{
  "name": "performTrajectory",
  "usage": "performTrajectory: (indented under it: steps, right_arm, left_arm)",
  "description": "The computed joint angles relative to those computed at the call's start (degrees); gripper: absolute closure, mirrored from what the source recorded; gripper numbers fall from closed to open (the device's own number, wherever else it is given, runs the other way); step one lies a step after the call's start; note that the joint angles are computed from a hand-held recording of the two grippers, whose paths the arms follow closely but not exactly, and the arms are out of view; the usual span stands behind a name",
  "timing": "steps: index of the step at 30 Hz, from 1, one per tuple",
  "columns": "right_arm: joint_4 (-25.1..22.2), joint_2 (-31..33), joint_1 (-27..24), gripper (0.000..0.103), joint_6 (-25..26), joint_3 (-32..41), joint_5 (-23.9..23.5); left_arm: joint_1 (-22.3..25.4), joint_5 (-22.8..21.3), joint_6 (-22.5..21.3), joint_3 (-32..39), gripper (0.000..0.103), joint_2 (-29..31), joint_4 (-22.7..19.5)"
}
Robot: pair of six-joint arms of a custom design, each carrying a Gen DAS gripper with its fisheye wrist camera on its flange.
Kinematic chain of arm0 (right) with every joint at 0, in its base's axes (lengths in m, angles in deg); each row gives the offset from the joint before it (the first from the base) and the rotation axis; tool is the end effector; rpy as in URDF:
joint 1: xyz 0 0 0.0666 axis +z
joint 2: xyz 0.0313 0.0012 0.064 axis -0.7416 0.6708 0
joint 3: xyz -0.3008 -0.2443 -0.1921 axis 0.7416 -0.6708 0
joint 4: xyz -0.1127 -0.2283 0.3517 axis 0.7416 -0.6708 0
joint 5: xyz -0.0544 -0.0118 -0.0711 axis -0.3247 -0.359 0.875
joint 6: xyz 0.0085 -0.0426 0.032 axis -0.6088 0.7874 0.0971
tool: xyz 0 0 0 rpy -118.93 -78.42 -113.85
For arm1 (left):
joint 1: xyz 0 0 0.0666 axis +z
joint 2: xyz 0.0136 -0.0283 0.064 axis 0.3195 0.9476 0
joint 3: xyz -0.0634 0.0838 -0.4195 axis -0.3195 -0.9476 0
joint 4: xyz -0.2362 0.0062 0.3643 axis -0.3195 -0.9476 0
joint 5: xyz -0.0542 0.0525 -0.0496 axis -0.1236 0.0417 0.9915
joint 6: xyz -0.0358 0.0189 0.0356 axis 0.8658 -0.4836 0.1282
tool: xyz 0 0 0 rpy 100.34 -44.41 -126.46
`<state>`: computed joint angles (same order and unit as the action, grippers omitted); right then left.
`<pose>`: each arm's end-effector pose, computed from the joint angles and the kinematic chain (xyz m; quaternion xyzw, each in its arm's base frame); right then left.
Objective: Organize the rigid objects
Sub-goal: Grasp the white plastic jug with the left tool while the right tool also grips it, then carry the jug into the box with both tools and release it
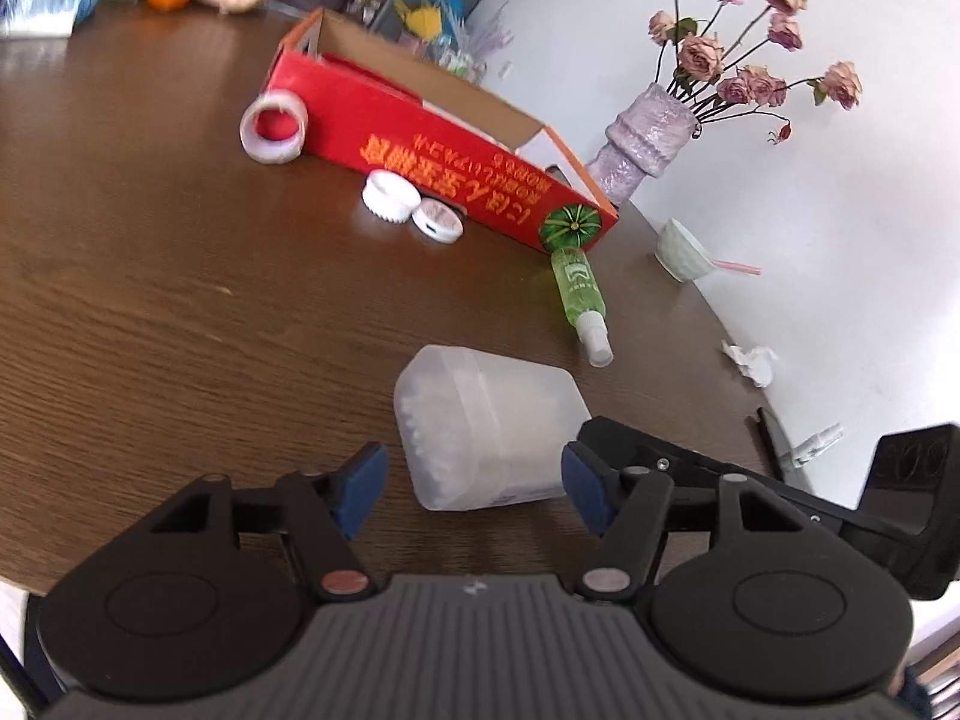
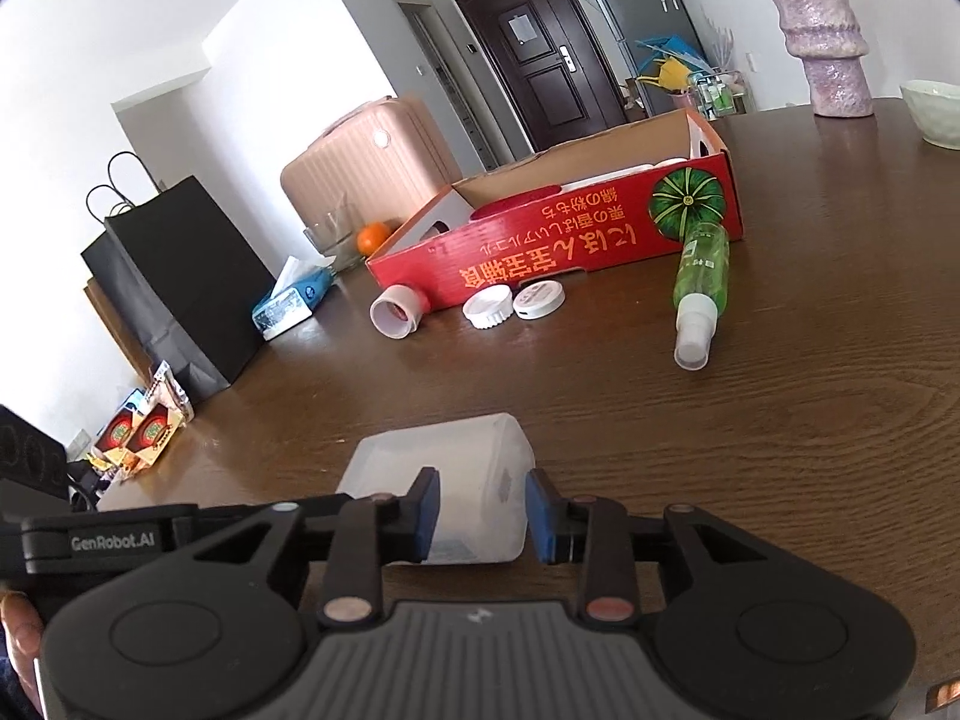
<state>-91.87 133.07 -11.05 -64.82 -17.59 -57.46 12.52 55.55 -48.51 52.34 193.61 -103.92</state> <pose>0.5027 0.3600 0.2955 0.1591 0.8561 0.1893 0.4538 0.6554 -0.0960 0.2911 0.1902 0.8731 -0.3713 0.2525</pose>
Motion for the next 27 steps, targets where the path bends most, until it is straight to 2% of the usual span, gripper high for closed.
performTrajectory:
  steps: [4,7,9,10,13,18,27]
  right_arm:
    - [0.93,0.35,-0.91,0.071,-1.14,0.03,-1.25]
    - [1.51,0.72,-1.71,0.07,-1.77,0.24,-2.71]
    - [2.2,0.99,-2.34,0.071,-1.98,0.32,-4.59]
    - [2.52,1.1,-2.65,0.073,-1.89,0.37,-5.91]
    - [0.85,1.63,-2.8,0.072,-0.59,1.78,-5.71]
    - [1.26,1.55,-3.75,0.079,1.11,2.52,-5.98]
    - [1.11,3.56,-6.65,0.079,7.45,8.43,-5.83]
  left_arm:
    - [-0.33,0.12,-0.65,2.88,0.043,1.99,-3.17]
    - [-0.38,2.19,-1.75,5.37,0.045,3.79,-6.92]
    - [-0.54,2.35,-2.08,6.1,0.046,4.28,-7.31]
    - [-0.63,2.15,-1.97,6.21,0.048,4.33,-7.03]
    - [-0.73,2.16,-1.63,6.73,0.051,4.49,-6.49]
    - [-1.22,2.2,-1.45,9.57,0.053,5.9,-7.48]
    - [-2.56,1.42,-0.39,18.5,0.053,9.81,-5.03]
